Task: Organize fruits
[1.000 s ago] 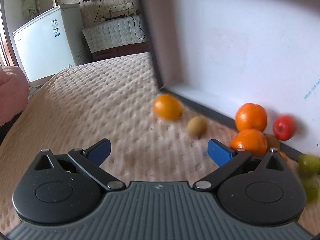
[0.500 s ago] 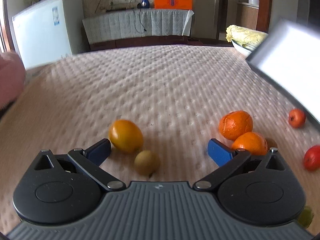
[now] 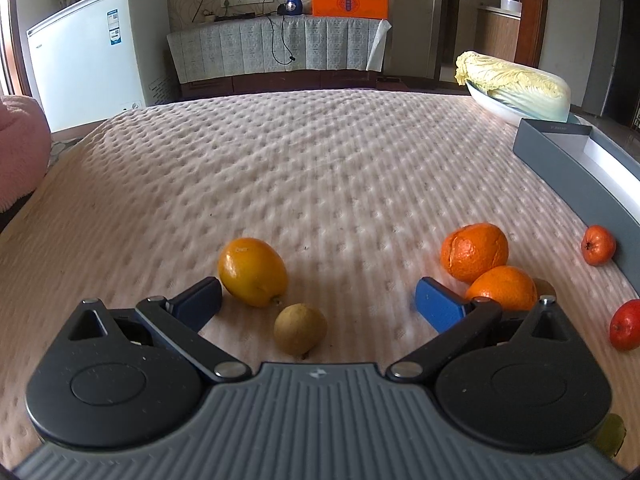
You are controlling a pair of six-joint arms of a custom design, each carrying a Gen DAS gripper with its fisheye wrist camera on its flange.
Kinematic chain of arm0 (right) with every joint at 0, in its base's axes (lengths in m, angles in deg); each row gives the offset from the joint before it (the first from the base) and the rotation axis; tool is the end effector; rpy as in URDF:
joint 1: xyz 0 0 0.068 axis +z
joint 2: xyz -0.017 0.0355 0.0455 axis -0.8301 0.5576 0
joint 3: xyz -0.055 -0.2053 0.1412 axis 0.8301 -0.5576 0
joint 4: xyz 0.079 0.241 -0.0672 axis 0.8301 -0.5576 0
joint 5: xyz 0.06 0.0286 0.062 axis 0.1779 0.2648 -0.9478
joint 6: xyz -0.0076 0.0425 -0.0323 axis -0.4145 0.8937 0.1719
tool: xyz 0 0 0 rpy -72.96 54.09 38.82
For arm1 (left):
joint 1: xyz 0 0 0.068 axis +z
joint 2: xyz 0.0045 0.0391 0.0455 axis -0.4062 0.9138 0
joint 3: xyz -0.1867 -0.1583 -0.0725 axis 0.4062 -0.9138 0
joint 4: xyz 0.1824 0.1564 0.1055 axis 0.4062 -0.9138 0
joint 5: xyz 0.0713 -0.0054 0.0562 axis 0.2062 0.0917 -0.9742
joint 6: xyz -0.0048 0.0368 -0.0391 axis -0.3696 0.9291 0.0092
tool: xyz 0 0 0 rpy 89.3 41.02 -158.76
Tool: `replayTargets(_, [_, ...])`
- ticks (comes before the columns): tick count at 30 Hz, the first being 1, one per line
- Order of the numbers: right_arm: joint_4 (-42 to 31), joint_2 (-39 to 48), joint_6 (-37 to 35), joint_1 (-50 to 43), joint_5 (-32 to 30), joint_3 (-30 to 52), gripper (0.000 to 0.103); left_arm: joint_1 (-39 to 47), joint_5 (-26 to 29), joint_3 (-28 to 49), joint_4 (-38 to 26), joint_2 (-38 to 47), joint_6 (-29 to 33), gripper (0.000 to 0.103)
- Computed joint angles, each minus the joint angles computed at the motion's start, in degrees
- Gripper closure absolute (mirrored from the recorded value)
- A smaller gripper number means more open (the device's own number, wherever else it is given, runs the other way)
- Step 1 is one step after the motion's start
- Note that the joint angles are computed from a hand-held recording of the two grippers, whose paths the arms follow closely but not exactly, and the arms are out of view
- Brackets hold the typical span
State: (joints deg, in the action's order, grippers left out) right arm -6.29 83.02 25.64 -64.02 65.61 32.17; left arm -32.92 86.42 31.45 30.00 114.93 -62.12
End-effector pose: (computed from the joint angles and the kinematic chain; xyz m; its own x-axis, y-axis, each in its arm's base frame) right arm 0.3194 -0.0494 0.0305 -0.5837 0.1989 -0.7872 0.3180 0.9481 0.0038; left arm 0.2646 -0.0409 0.0693 -0.6411 0.0991 -0.7611 0.1380 0.9904 0.0127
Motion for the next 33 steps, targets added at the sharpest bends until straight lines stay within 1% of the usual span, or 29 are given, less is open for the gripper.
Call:
replayTargets(4, [-0.06, 0.01, -0.06, -0.03, 0.01, 0.05, 0.0, -0.14, 0.0, -0.45, 2.2, 0.93, 0.06, 0.0])
replayTargets(6, [0.07, 0.04, -0.05, -0.05, -0.01, -0.02, 0.0, -0.04, 0.04, -0.21, 1.09, 0.51, 0.35, 0.0])
replayTargets(8, [-0.02, 0.06, -0.05, 0.0, 0.18, 0.06, 0.0, -0.19, -0.16, -0.47, 2.29, 0.99, 0.08, 0.0])
replayTargets(9, [-0.11, 0.1, 0.04, 0.01, 0.19, 0.19, 0.0, -0.18, -0.17, -0.44, 1.45, 0.45, -0.09, 0.0])
replayTargets(10, [-0.33, 0.17, 1.33, 0.06, 0.44, 0.43, 0.0, -0.09, -0.13, -0.36, 2.27, 1.1, 0.11, 0.0])
replayTargets(11, [-1.07, 0.37, 2.53, 0.85, 2.01, 1.05, 0.0, -0.06, -0.1, 0.18, 0.8, 0.73, 0.23, 0.0])
replayTargets(12, [-1.76, 0.35, 2.69, 1.54, 3.36, 1.38, 0.0, -0.56, -0.69, 0.08, 1.35, 0.93, -0.56, 0.0])
replayTargets(13, [-3.08, -0.3, 4.11, 1.91, 4.11, 1.32, 0.0, -0.62, -0.6, 0.16, 2.27, 1.6, -0.53, 0.0])
replayTargets(14, [-6.47, -1.85, 5.04, 2.27, 4.81, 1.52, 0.0, -0.67, -0.55, 0.34, 2.07, 1.63, -0.62, 0.0])
replayTargets(15, [-11.31, -3.77, 4.59, 2.19, 4.67, 2.21, 0.0, -0.6, -0.54, 0.78, 0.56, 1.11, -0.3, 0.0])
replayTargets(16, [-15.69, -5.79, 5.27, 2.24, 5.34, 2.59, 0.0, -0.65, -0.54, 0.64, 1.77, 1.67, -0.65, 0.0])
replayTargets(18, [-20.94, -11.1, 8.94, 4.5, 11.79, 0.35, 0.0, -0.23, -0.39, 0.7, 0.72, 0.96, -0.41, 0.0])
replayTargets(19, [-20.65, -14.75, 9.33, 6.03, 14.55, -2.43, 0.0, -0.24, -1.14, 0.54, 0.41, 0.61, -0.6, 0.0])
replayTargets(21, [-17.19, -25.11, 8.26, 11.09, 20.54, -10.51, 0.0, -0.52, -5.08, -0.36, -3.13, -2.89, -1.24, 0.0])
replayTargets(22, [-14.9, -32.31, 6.92, 15.25, 24.48, -15.47, 0.0, -0.58, -7.07, -2.22, -2.36, -4.97, -1.8, 0.0])
replayTargets(23, [-8.89, -39.51, 4.7, 21.49, 30.09, -21.43, 0.0, -0.57, -8.73, -4.13, -1.82, -7.53, -2.36, 0.0])
replayTargets(24, [-7.52, -46.7, 3.78, 28.04, 35.66, -25.29, 0.0, -0.61, -10.26, -5.9, -2.33, -10.86, -2.49, 0.0])
replayTargets(25, [-3.02, -53.9, 0.42, 35.24, 40.32, -29.86, 0.0, -0.6, -11.24, -7.11, -5.08, -15.1, -2.74, 0.0])
replayTargets(26, [0.38, -59.85, -3.16, 42.44, 43.68, -32.86, 0.0, -1.06, -12.36, -9.23, -9.1, -21.63, -3.11, 0.0])
replayTargets(27, [1.02, -64.37, -4.65, 49.64, 46.98, -34.24, 0.0, -1.32, -12.34, -11.55, -13.47, -28.83, -3.37, 0.0])
replayTargets(28, [0.49, -67.36, -4.42, 56.84, 48.98, -34.58, 0.0, -1.59, -11.47, -13.8, -17.99, -36.03, -5.02, 0.0])
replayTargets(30, [-1.56, -67.6, -2.46, 64.83, 47.32, -33.63, 0.0, -3.24, -9.88, -16.43, -30.57, -50.43, -11.62, 0.0])
replayTargets(31, [-3.52, -65.26, -0.14, 67.42, 44.48, -32.37, 0.0, -6.21, -11.19, -17.14, -38.34, -57.63, -15.56, 0.0])
replayTargets(32, [-4.69, -61.86, 1.2, 68.68, 41.78, -31.18, 0.0, -10.5, -13.77, -17.74, -46.29, -64.83, -17.99, 0.0])
replayTargets(33, [-3.02, -56.0, 1.97, 69.97, 40.63, -30.17, 0.0, -16.92, -17.97, -18.69, -53.86, -72.02, -21.4, 0.0])
